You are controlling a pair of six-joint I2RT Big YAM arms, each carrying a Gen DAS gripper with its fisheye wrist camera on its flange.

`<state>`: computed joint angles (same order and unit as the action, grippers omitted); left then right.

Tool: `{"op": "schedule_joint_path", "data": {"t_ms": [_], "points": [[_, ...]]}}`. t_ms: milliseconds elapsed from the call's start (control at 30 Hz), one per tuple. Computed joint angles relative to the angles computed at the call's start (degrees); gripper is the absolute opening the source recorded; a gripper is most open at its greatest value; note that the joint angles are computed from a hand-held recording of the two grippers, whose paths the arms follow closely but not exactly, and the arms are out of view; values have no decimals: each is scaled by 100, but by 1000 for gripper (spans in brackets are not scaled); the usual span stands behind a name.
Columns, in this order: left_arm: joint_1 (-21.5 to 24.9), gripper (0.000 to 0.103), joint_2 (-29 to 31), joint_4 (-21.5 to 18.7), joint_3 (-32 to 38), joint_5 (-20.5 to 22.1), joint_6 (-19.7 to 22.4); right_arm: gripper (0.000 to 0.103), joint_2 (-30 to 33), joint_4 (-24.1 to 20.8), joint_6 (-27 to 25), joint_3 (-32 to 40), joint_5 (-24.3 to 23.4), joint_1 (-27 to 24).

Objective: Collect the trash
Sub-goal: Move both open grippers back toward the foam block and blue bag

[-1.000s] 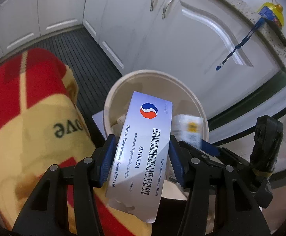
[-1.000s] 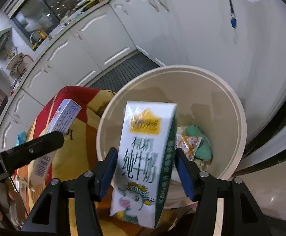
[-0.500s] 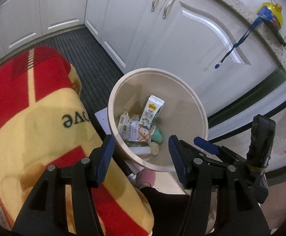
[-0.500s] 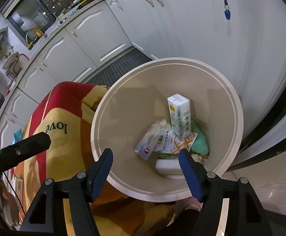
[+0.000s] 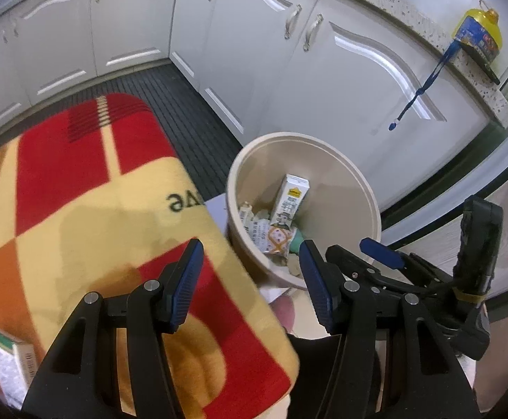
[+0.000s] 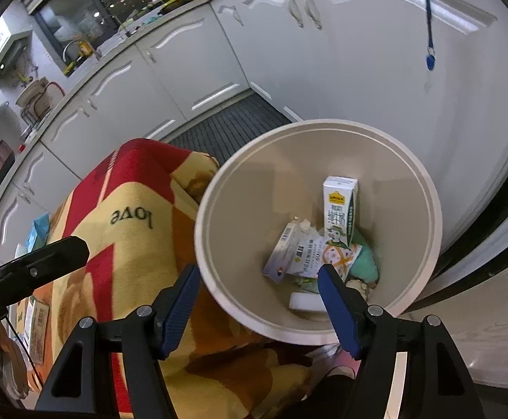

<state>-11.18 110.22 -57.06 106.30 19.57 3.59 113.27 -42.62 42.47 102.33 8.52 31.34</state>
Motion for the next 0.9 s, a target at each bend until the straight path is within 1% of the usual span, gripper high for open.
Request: {"op": "schedule_joint_path", "data": {"t_ms": [267,467,733,900], "points": [[233,56,-342,228,-368,-80,70,69,67,-107,-220,366,179,204],[450,56,-634,344,-675,-93,150,70,229,-212,-381,793,213,401],[862,56,-970,385,-1040,-61,258,70,644,-458,-632,1553,113,662],[1232,56,-1043,380,-1126,-66,281,70,1003,-704,-804,2211,38,808]]}}
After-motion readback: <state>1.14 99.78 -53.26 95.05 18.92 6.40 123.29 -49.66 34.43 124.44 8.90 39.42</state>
